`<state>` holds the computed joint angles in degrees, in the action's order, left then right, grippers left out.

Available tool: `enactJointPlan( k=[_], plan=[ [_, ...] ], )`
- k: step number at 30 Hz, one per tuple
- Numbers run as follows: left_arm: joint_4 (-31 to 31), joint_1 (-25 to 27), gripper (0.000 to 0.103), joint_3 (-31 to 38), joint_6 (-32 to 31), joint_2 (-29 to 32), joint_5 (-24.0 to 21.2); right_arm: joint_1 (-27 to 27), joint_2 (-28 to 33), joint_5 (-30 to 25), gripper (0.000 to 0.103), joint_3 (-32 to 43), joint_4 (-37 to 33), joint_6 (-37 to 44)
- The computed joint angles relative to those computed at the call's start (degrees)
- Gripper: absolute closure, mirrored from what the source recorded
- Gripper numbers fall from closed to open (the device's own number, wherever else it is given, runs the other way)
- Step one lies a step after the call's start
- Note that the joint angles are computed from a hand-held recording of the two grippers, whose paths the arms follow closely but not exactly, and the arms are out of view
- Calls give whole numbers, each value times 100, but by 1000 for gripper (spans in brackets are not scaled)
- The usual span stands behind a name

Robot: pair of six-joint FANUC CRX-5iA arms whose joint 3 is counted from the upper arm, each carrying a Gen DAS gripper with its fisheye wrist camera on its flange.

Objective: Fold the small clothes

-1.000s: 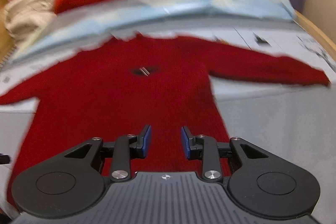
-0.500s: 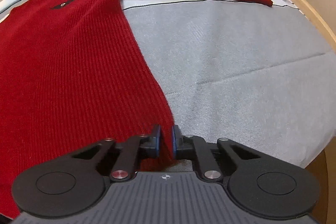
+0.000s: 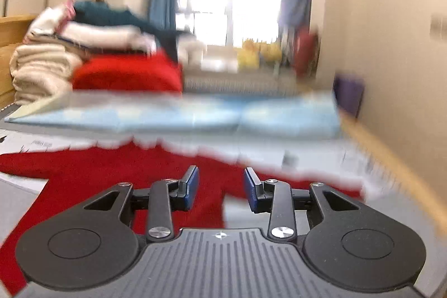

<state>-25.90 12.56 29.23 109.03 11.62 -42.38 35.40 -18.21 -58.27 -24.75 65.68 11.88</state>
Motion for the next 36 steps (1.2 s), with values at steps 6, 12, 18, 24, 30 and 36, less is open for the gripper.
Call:
enactJointPlan(
  k=[6,12,18,24,30,36],
  plan=[
    [-3070,349,23,-2157,2430,-542,-988,-45,51,-181,64,-140,655,-1417],
    [-3904,996,23,-3747,3253,-772,-1427,-153,455,-194,64,203,249,-661],
    [-4196,1116,18,-4147,3604,-882,-1311,6,769,-498,64,528,82,-322],
    [-4458,943,17,-3628,4253,-775,-756,188,871,-574,64,639,63,-130],
    [-4343,597,16,-3206,3968,-591,-1480,229,884,-511,64,660,22,-115],
    [-4220,774,16,-3463,3936,-341,-2327,198,775,-460,64,608,-51,-105]
  ],
)
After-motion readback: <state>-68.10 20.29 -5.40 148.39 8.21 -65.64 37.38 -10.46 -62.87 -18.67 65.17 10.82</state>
